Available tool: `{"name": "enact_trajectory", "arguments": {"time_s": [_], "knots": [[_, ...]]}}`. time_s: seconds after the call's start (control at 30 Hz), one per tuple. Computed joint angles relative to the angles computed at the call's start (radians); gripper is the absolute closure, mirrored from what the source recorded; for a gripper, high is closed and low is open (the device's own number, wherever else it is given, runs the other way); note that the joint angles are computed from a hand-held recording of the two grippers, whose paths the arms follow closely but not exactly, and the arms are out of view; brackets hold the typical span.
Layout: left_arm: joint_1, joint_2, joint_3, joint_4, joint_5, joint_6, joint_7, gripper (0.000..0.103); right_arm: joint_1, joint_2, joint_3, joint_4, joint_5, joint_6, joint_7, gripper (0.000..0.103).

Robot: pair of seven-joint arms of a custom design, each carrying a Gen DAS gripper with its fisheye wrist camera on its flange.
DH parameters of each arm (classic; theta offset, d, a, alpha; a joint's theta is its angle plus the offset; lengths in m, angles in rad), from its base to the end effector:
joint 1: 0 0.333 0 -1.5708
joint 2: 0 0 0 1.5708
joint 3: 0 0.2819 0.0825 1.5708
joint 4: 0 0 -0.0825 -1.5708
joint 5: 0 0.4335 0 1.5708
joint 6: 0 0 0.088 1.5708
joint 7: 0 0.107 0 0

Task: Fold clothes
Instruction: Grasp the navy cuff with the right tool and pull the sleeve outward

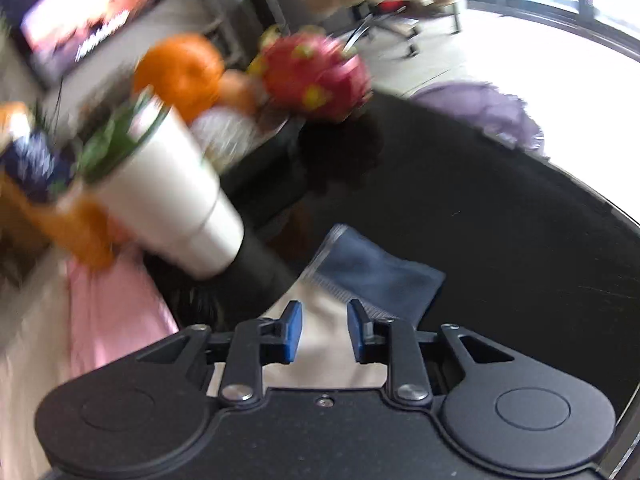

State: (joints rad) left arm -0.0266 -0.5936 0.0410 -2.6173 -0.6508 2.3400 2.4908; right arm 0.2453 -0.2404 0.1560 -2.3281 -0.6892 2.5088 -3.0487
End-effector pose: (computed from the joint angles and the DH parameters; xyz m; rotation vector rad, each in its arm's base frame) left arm 0.4550 -0.0040 0.4259 -1.4487 2.5007 -0.9270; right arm 0.5079 0.2216 0.4189 -0.9923 2.3698 -0.5840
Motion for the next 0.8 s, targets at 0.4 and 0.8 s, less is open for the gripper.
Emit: {"name": "enact_trajectory", "arguments": {"time_s": [0.4, 0.8], "knots": [[-0.011, 0.007, 0.005, 0.001, 0.001, 0.013, 0.080, 0.064, 0.020, 0.198, -0.052, 0.181, -0.148, -0.072, 0.063, 0.081], [0.017, -0.096, 0.041, -0.011, -0.054, -0.014, 0.057, 0.064, 0.022, -0.133, 0.086, 0.020, -0.327, 0.021, 0.535, 0.061]]}}
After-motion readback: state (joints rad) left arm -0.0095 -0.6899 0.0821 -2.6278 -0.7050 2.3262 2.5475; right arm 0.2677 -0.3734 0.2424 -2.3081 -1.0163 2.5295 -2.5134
